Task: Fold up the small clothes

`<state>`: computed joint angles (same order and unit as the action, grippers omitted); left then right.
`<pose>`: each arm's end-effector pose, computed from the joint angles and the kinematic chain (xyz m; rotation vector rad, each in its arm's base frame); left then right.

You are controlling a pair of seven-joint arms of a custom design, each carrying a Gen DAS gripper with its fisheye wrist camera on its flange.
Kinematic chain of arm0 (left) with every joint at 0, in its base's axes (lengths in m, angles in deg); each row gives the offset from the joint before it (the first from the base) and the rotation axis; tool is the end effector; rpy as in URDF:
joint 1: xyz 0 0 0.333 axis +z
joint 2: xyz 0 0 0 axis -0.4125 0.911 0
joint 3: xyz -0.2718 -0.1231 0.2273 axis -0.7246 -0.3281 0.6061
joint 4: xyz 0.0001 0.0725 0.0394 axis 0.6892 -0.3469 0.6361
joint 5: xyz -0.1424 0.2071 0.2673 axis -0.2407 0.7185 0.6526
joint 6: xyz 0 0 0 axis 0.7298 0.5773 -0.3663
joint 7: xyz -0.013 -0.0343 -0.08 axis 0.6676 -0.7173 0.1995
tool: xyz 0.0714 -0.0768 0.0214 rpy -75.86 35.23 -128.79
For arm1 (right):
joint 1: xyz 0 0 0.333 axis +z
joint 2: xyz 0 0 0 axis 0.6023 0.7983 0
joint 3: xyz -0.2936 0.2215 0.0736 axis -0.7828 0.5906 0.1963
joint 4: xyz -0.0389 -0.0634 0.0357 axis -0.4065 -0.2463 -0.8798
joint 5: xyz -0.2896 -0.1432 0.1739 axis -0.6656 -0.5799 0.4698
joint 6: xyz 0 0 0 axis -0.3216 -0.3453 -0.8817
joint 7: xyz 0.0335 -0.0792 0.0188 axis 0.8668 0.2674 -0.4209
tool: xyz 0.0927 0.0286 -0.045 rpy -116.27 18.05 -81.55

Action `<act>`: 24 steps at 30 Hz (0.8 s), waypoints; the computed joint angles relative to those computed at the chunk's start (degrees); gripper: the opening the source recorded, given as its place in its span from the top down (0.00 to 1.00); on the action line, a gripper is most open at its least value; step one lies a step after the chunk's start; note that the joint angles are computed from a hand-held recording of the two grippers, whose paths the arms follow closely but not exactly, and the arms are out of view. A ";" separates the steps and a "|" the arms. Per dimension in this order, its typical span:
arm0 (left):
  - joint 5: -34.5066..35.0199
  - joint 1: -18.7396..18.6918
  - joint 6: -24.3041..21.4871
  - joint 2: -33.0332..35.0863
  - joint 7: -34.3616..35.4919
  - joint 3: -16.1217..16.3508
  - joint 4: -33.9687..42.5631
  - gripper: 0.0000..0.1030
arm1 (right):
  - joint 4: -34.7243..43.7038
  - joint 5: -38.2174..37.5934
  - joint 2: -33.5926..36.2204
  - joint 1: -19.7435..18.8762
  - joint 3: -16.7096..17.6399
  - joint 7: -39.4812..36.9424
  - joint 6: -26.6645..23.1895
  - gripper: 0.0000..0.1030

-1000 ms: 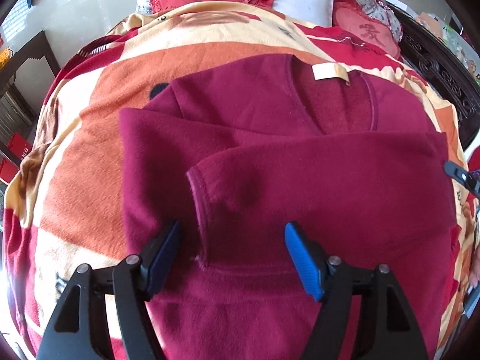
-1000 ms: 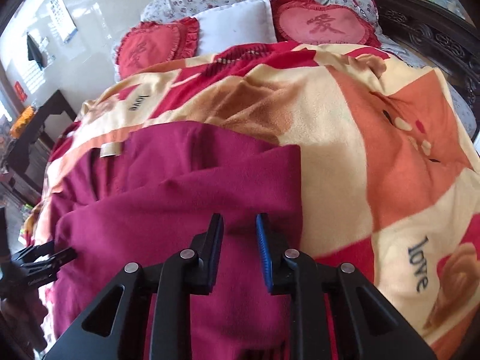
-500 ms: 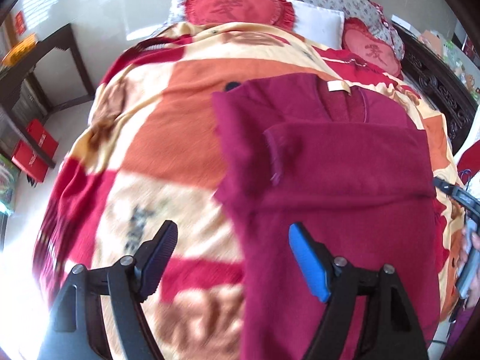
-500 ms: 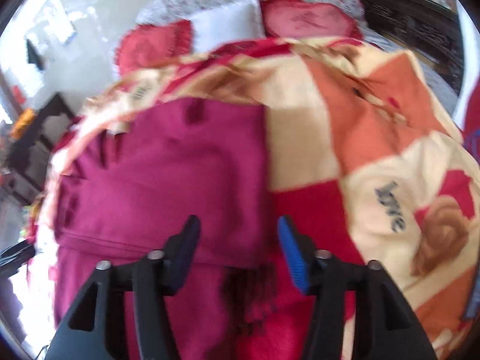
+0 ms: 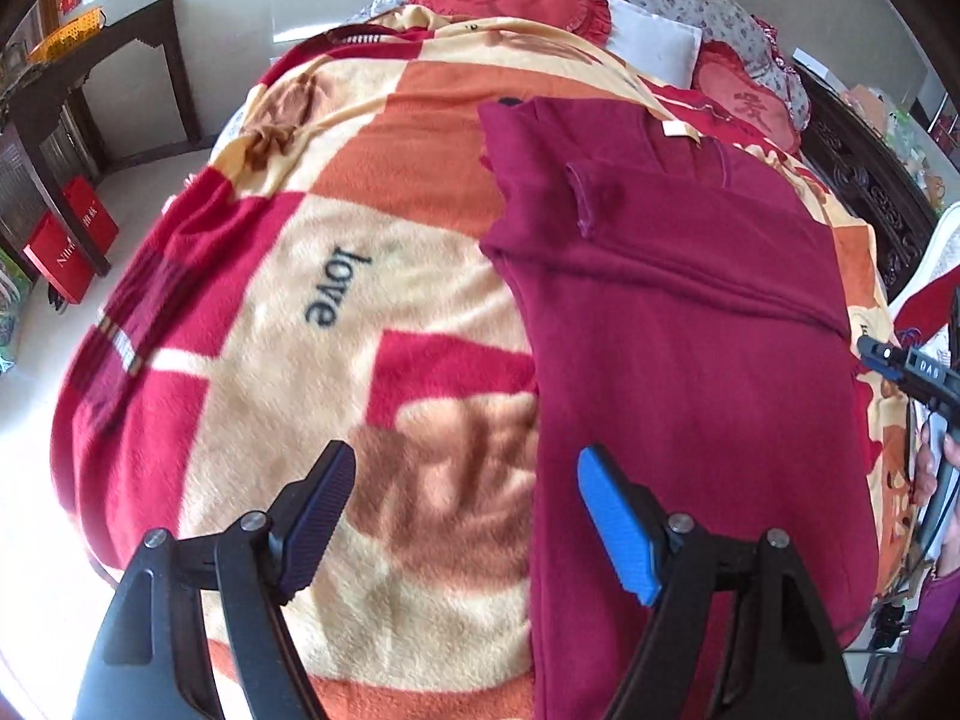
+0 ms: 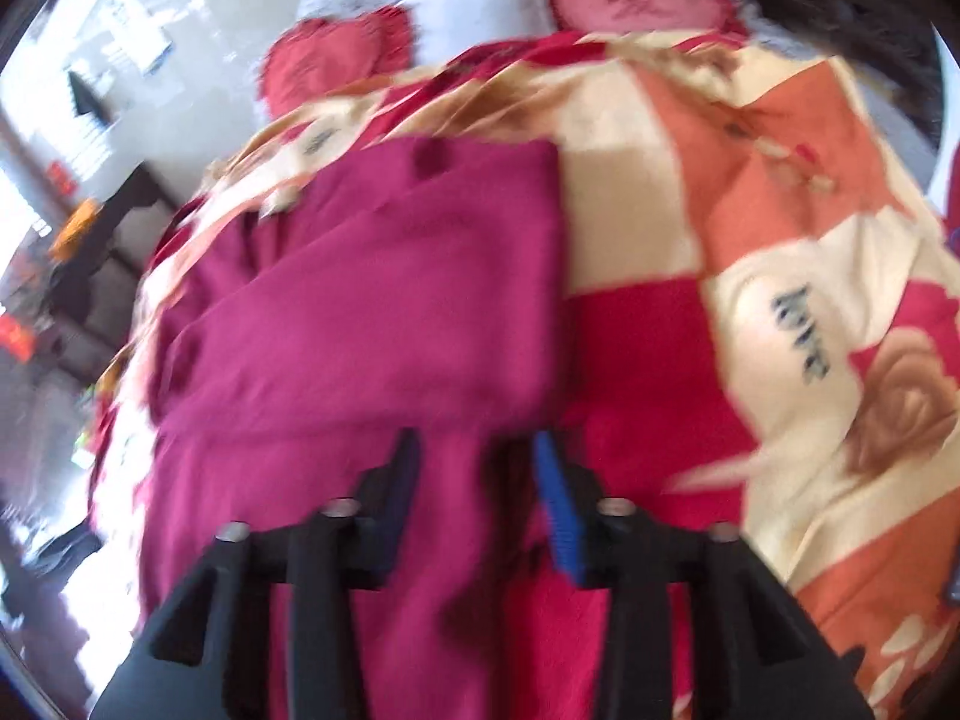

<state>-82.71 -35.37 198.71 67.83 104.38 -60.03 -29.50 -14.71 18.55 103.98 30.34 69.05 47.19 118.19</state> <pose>0.6332 -0.1954 0.5416 -1.9869 2.0488 -0.5944 0.7193 -0.0305 0.5076 -1.6501 1.9494 -0.1034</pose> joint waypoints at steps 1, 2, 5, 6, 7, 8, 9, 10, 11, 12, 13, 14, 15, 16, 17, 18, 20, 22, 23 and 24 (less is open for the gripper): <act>-1.48 0.35 0.33 -0.10 0.72 -0.55 -0.61 0.22 | -1.45 -0.31 -0.83 0.14 0.09 -0.41 -0.36 0.72; -2.43 0.41 0.41 -0.08 0.86 -0.83 -0.91 0.22 | -2.64 -1.31 -1.23 0.85 -0.20 -0.31 -0.13 0.72; -4.26 0.27 -0.04 -0.13 0.97 -1.25 -1.45 0.22 | -4.98 -6.31 -0.69 3.69 -1.83 2.39 0.88 0.82; -4.10 0.04 -0.10 -0.47 0.93 -1.22 -1.73 0.22 | -6.57 -6.34 -1.19 3.71 -1.48 2.05 2.90 1.00; -3.62 -0.15 0.47 -1.26 1.20 -1.18 -2.54 0.22 | -8.41 -5.39 -2.29 3.22 -0.69 0.92 5.22 1.00; -2.91 -0.34 1.41 -1.92 1.30 -1.07 -3.35 0.22 | -10.03 -5.02 -3.81 2.95 -0.37 0.10 6.95 1.00; -1.72 -0.65 2.35 -2.68 0.87 -0.80 -4.26 0.22 | -11.23 -5.08 -4.82 2.87 -0.36 -0.69 8.74 1.00; -0.55 -0.95 2.93 -3.25 -0.02 -0.53 -4.96 0.22 | -11.97 -5.21 -5.45 2.81 -0.46 -1.16 10.13 1.00; -0.32 -0.91 2.98 -3.33 -0.29 -0.55 -5.07 0.22 | -11.26 -6.48 -5.06 3.09 -1.26 -0.03 9.13 1.00; -0.87 -0.68 2.73 -3.48 -0.04 -0.80 -5.21 0.22 | -10.55 -6.76 -4.49 2.91 -1.41 0.60 7.45 1.00; -1.62 -0.40 2.37 -3.66 0.49 -1.09 -5.39 0.22 | -9.83 -5.70 -4.02 2.17 -0.79 0.23 5.27 1.00; -2.12 -0.24 2.23 -4.07 0.89 -1.30 -5.91 0.22 | -10.06 -4.63 -4.30 1.73 -0.32 -0.30 4.47 1.00; -2.37 -0.15 2.54 -4.67 1.14 -1.42 -6.78 0.22 | -11.61 -1.97 -5.58 0.81 0.81 -2.26 4.66 1.00; -2.63 -0.04 2.88 -5.27 1.49 -1.56 -7.68 0.22 | -13.77 1.50 -7.48 -0.23 2.00 -5.32 5.01 0.98; -3.44 0.22 2.98 -5.91 2.33 -1.83 -8.61 0.22 | -15.08 4.04 -8.79 -0.66 2.35 -7.79 4.57 0.86; -4.40 0.49 2.72 -6.35 3.25 -2.09 -9.15 0.22 | -16.59 6.80 -10.51 -1.37 2.60 -10.93 2.91 0.79; -6.39 0.94 2.05 -7.29 4.83 -2.49 -10.27 0.22 | -18.93 9.31 -13.55 -1.85 1.78 -14.85 -1.56 0.79; -8.29 1.27 2.90 -8.59 5.83 -2.74 -12.16 0.22 | -21.93 10.96 -16.91 -1.83 0.48 -18.10 -5.38 0.78; -9.04 1.34 3.54 -9.15 5.95 -2.83 -13.08 0.22 | -23.72 11.23 -18.67 -1.59 -0.34 -19.29 -6.72 0.76; -9.84 1.45 4.00 -9.72 6.13 -2.90 -13.97 0.22 | -25.94 10.22 -20.66 -1.10 -1.29 -19.41 -7.64 0.73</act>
